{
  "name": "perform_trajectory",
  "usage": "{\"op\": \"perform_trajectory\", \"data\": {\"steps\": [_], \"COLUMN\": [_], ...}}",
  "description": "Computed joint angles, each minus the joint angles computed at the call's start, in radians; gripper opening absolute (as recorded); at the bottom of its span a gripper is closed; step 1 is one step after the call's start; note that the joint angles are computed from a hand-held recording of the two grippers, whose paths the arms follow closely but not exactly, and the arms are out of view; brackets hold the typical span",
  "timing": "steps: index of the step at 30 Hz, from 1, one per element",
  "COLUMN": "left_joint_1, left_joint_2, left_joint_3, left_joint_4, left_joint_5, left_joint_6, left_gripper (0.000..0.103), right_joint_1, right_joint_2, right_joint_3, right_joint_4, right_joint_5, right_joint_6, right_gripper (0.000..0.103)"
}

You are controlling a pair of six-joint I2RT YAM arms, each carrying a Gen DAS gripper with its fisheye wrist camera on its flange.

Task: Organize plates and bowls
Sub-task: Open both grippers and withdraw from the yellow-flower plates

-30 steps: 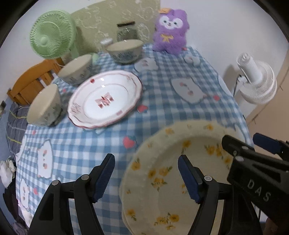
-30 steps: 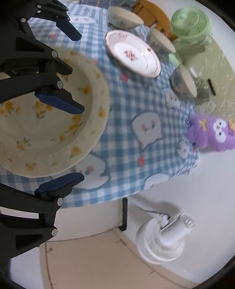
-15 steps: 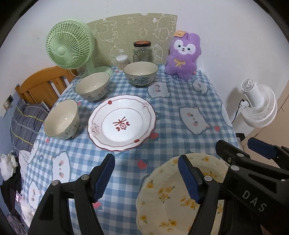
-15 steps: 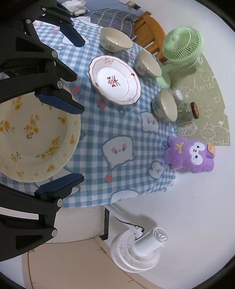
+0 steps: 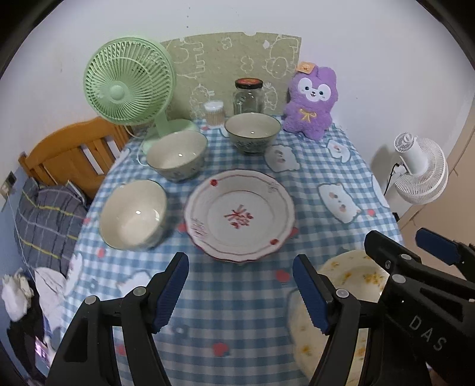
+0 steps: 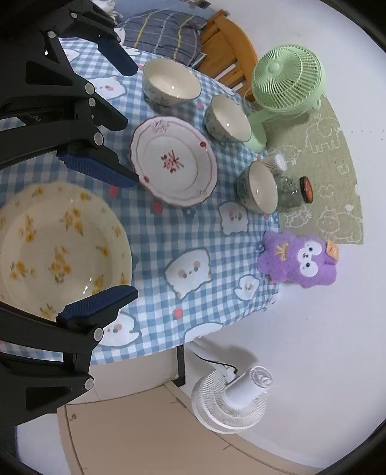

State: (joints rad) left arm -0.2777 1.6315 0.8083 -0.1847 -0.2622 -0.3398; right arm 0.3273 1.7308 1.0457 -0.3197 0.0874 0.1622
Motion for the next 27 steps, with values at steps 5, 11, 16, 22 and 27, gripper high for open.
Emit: {"op": "perform_trajectory", "data": {"steps": [5, 11, 16, 22, 27], "left_joint_1": [0.077, 0.155, 0.203, 0.232, 0.226], "left_joint_2": [-0.082, -0.158, -0.188, -0.186, -0.138], "left_joint_3": [-0.039, -0.057, -0.053, -0.042, -0.017], "left_joint_4": [-0.001, -0.018, -0.037, -0.03, -0.004], "left_joint_5": [0.06, 0.134, 0.178, 0.19, 0.157], "left_joint_6": [0.125, 0.213, 0.251, 0.256, 0.241], "left_gripper": [0.074, 0.074, 0.074, 0.075, 0.075], "right_joint_1": [0.092, 0.181, 0.231, 0.236, 0.208], "right_joint_2": [-0.034, -0.058, -0.065, -0.036, 0.003], "right_joint_3": [0.004, 0.039, 0.068, 0.108, 0.12], "right_joint_4": [-0.026, -0.077, -0.104, -0.103, -0.044], "right_joint_5": [0.07, 0.168, 0.224, 0.225, 0.159], "right_joint_6": [0.113, 0.212, 0.244, 0.239, 0.187], "right_gripper": [0.072, 0.075, 0.079, 0.087, 0.087]}}
